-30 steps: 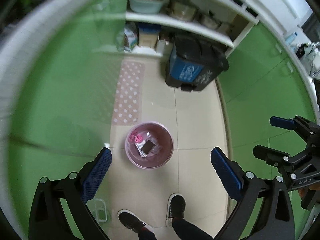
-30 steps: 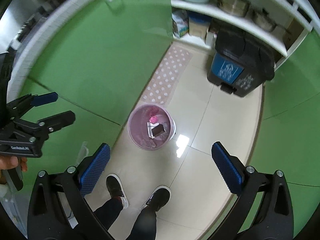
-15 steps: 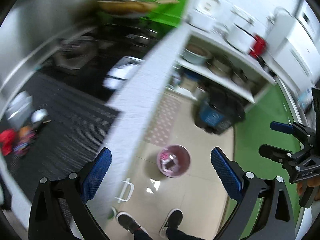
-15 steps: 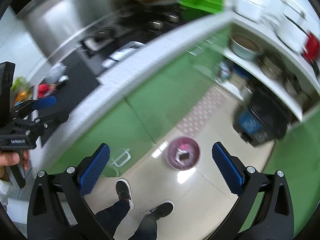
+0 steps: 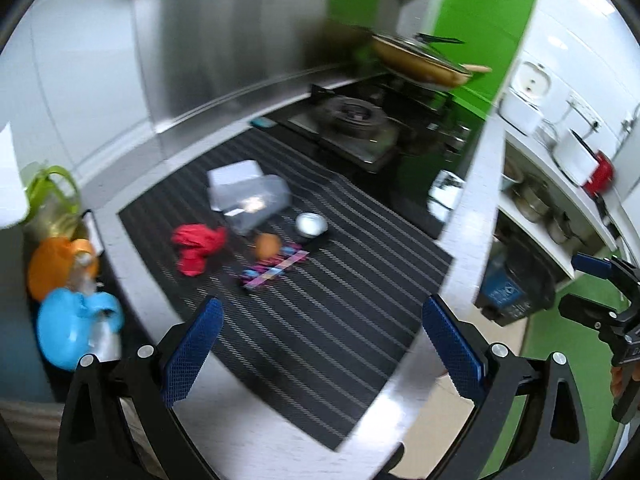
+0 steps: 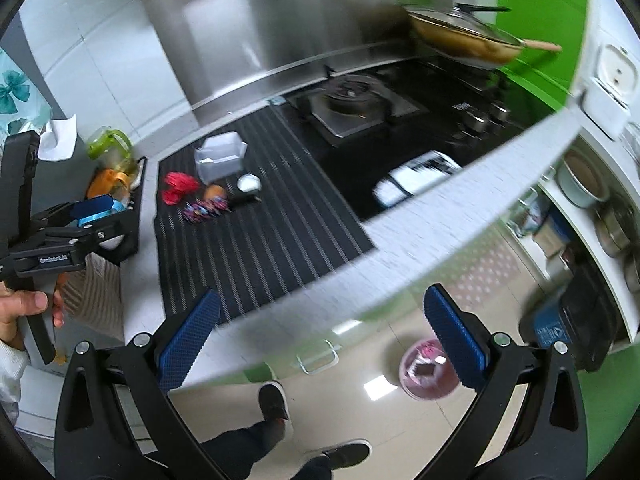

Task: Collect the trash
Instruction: 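Move both tools back toward the mat, then grasp the red crumpled paper on the mat with the left gripper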

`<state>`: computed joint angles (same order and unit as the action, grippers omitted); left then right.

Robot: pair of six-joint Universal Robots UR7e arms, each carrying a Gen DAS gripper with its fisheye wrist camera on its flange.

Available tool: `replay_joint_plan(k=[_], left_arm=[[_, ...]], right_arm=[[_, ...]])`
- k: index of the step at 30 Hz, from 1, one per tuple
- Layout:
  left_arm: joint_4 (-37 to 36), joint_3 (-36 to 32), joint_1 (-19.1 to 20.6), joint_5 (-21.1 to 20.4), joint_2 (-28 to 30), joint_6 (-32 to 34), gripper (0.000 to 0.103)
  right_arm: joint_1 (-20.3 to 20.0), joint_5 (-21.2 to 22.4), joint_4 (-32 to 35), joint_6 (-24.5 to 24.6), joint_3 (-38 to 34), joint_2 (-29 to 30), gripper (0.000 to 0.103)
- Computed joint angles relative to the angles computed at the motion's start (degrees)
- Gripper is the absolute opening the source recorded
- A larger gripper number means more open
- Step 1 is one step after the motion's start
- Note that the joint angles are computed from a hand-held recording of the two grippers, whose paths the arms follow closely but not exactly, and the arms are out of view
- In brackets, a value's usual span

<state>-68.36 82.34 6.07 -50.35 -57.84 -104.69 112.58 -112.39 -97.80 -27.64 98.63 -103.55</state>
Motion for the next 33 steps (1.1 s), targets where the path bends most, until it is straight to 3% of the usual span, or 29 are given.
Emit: replay_joint_plan(k=[9, 22, 33], left_arm=[[3.87, 4.03, 1.75, -0.66, -5.71, -4.65, 0.096], [5.02, 9.53, 8.76, -1.99, -9.7, -13.64, 0.096], [-1.76, 15.82, 12.85, -3.64, -12.8, -8.85, 0.095]], right_arm=[[4.63, 0.93, -3.45, 1.1, 1.73, 6.97, 0.1], [2.48, 4.12, -1.42, -7.16, -3.52, 17.72, 0.1], [1.51, 4.49, -1.03, -7.8, -5.46, 23.06, 0.1]])
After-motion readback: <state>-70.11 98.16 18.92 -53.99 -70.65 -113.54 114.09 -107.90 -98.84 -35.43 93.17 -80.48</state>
